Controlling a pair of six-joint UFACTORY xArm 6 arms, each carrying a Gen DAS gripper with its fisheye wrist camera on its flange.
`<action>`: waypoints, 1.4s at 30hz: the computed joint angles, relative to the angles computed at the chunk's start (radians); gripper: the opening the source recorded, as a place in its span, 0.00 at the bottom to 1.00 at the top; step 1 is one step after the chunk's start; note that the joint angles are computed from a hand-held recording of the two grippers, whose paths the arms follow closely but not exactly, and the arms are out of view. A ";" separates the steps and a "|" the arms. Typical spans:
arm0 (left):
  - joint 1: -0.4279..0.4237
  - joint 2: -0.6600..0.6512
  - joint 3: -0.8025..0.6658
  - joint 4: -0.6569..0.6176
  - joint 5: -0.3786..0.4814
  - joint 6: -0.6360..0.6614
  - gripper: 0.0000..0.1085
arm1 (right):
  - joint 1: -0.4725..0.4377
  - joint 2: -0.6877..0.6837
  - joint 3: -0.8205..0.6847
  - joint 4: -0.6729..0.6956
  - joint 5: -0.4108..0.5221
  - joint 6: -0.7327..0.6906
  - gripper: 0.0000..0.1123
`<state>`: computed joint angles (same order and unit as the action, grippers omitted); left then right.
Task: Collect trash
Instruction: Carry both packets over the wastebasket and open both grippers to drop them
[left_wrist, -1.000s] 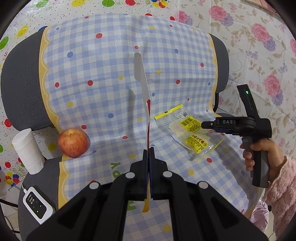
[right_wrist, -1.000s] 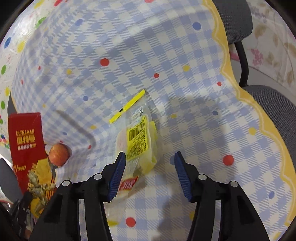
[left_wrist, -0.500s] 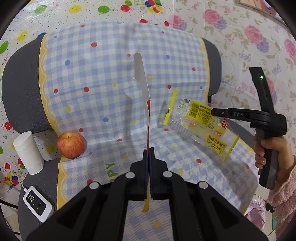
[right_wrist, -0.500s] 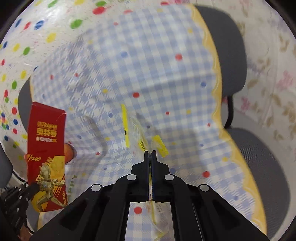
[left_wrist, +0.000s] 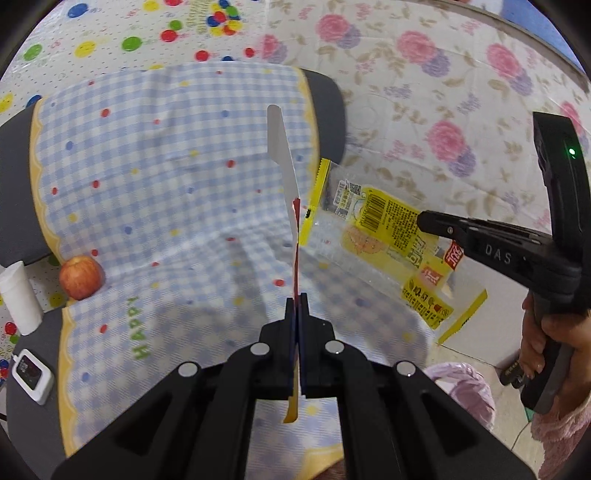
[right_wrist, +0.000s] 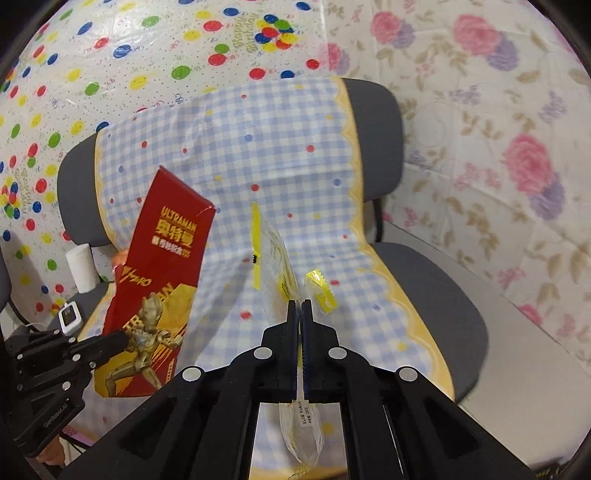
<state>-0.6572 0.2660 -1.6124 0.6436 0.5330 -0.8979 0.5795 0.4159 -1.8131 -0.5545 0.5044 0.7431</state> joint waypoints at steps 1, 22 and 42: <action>-0.010 0.006 -0.004 0.001 -0.006 0.001 0.00 | -0.001 -0.042 0.058 -0.031 -0.008 0.038 0.02; -0.261 0.249 -0.176 -0.300 -0.110 0.370 0.00 | 0.058 -0.769 0.933 -0.345 0.330 0.611 0.02; -0.281 0.496 -0.505 -0.545 0.143 0.566 0.15 | -0.064 -0.676 1.006 -0.199 0.189 0.562 0.16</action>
<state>-0.9377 0.7619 -2.1178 0.0982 0.6763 -0.3320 0.5160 -0.2598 -0.8074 -0.7530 0.6939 1.3051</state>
